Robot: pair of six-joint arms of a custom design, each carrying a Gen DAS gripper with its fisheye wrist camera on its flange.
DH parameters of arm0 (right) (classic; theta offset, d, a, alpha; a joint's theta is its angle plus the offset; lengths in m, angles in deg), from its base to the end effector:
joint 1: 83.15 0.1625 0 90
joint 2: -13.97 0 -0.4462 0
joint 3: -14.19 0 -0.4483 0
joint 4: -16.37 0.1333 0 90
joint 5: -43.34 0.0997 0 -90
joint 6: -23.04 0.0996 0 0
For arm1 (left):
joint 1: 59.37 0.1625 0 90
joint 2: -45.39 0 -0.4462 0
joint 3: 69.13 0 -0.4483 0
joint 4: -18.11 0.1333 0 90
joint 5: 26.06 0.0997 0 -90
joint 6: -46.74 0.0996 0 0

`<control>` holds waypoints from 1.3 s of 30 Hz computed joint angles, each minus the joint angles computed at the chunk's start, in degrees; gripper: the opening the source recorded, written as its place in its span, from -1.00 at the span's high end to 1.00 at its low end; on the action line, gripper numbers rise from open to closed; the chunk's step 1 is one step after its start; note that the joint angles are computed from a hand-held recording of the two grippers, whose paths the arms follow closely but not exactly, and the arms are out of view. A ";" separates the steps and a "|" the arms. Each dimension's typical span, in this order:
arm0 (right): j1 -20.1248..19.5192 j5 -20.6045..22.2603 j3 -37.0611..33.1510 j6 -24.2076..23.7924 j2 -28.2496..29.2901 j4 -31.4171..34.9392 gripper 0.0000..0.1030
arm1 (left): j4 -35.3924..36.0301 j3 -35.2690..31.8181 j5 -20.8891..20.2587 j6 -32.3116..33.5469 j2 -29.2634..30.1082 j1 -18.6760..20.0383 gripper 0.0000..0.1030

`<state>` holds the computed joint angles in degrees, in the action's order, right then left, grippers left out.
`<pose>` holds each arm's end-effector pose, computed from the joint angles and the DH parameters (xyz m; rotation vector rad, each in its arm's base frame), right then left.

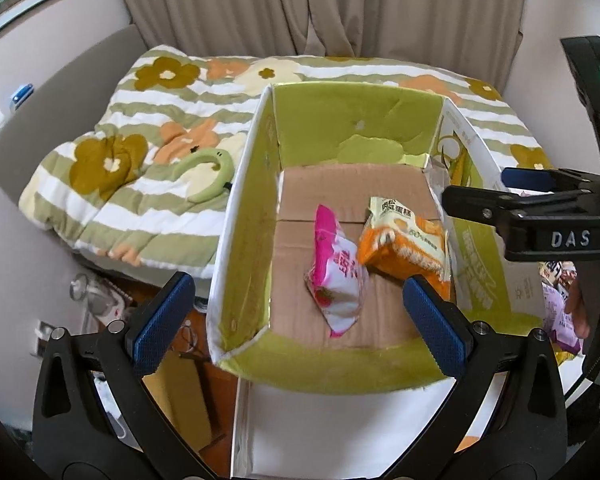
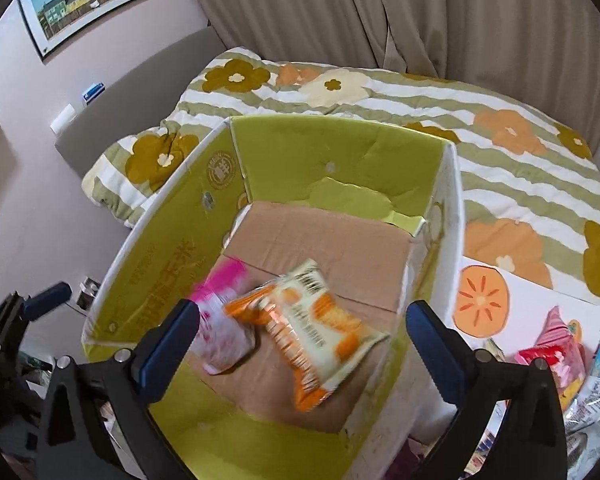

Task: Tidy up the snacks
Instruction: 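Move both tools back toward the remaining snack pile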

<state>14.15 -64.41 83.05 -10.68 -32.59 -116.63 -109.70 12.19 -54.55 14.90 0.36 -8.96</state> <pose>0.2099 -0.8284 0.2629 0.8849 -2.5881 0.3886 -0.3254 -0.7400 0.1680 0.1293 2.1614 -0.7754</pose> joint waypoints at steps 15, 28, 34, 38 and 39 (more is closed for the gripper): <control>2.18 -1.99 10.75 0.02 -8.73 -8.90 -1.00 | -6.22 5.76 -1.14 3.16 -4.61 -3.96 -1.00; 1.67 -5.87 20.33 2.68 -19.62 -18.18 -1.00 | -13.76 6.22 -9.10 11.85 -3.14 -6.53 -1.00; -1.33 -6.45 23.42 3.69 -24.91 -18.67 -1.00 | -14.18 4.61 -11.55 11.47 0.11 -7.58 -1.00; -4.34 -5.10 24.94 3.40 -27.93 -16.34 -1.00 | -12.16 2.23 -13.27 7.73 3.26 -8.03 -1.00; -5.30 -4.44 25.35 2.92 -28.67 -15.54 -1.00 | -11.66 1.66 -13.73 6.59 4.13 -8.15 -1.00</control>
